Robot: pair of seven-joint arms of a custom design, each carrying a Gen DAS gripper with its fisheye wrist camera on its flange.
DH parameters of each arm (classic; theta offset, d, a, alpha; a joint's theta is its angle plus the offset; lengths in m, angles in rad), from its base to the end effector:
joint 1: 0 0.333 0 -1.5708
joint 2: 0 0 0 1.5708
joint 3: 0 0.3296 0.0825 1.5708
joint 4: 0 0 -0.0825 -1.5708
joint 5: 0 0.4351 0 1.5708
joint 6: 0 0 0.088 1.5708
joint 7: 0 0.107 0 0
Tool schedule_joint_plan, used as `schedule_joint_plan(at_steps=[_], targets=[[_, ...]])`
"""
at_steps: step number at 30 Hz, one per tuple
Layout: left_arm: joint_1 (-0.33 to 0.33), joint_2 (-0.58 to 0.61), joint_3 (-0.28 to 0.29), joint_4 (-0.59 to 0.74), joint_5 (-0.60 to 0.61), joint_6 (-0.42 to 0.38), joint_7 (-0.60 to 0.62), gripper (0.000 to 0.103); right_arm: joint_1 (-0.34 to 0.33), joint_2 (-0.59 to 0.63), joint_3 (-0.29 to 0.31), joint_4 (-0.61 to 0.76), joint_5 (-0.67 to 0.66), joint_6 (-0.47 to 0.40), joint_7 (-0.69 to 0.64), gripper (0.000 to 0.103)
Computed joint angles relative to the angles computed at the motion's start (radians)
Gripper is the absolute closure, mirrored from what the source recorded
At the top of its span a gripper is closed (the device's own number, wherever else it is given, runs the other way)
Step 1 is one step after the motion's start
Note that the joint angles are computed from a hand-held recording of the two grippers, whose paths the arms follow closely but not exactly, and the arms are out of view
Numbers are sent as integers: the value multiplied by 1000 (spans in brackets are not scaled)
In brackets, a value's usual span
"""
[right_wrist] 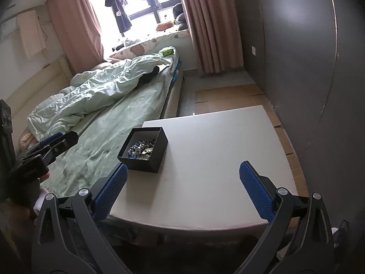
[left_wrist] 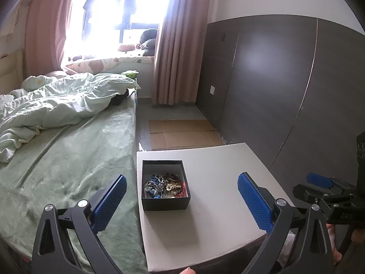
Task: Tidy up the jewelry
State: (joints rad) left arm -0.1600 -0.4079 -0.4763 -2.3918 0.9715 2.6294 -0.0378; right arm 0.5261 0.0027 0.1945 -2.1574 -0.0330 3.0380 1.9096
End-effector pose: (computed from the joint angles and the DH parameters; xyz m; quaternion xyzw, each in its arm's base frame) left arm 0.3951 -0.3337 0.4994 -0.6821 0.5551 -0.3516 0.3209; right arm 0.4714 0.4172 0.4885 -0.7576 0.4953 -0.1155 0.4090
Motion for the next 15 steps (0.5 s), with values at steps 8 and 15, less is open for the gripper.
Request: schedule_joint_plan(at_steps=[8,15], targets=[[4,-1,0,-2,7,18,-7,8,1,-1,-1,4,-31,-7,21,5],[4,-5,3,-9,-1,23,0,8,2,0,0,5,-51,-7,40,5]])
